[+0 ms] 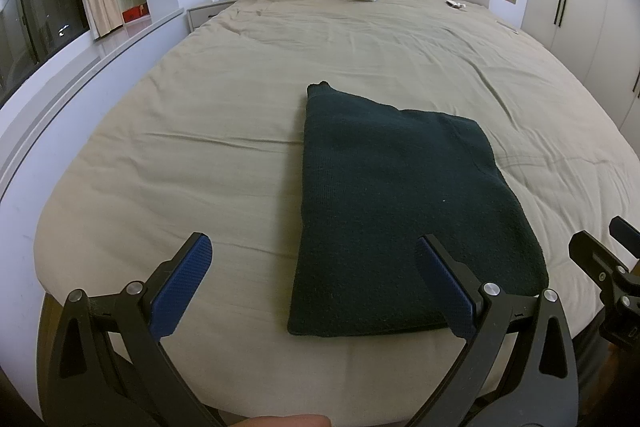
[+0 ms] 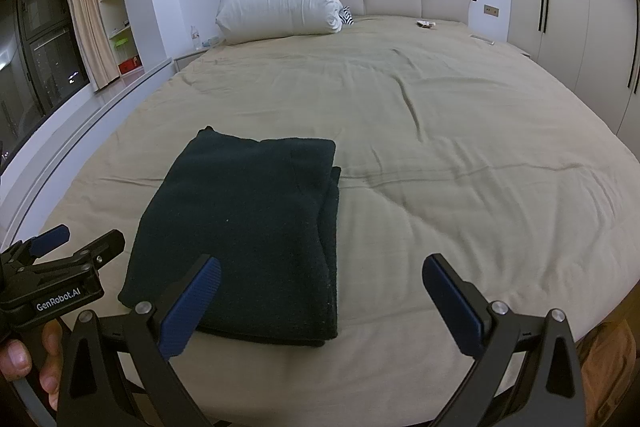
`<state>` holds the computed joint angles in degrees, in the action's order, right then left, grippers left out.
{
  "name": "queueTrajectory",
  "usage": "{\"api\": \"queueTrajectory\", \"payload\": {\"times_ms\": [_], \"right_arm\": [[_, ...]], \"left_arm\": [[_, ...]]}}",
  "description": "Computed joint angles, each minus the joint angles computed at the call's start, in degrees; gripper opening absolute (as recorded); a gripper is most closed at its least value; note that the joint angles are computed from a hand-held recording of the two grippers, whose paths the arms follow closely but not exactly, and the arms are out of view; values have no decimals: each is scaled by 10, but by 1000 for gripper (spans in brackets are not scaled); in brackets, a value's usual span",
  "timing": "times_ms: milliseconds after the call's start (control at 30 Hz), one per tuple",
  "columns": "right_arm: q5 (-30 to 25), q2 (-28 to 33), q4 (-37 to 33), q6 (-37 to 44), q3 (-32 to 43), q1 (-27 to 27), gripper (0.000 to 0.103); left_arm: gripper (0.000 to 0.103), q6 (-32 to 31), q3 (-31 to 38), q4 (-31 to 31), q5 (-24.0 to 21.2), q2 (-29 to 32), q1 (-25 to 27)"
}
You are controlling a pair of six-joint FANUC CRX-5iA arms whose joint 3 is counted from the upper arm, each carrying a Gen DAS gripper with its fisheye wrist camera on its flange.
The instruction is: Fold small clothes
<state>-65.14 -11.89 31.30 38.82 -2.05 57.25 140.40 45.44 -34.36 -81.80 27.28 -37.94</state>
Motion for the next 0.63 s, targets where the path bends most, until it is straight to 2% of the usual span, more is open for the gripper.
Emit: {"api": "queueTrajectory", "payload": {"times_ms": [433, 633], "right_arm": [[-1, 0, -4, 3, 3, -1, 103], [-6, -7, 0, -15, -8, 15, 103]], "left_arm": [[103, 0, -3, 3, 1, -2, 0], [103, -4, -9, 1, 6, -6, -1]]}}
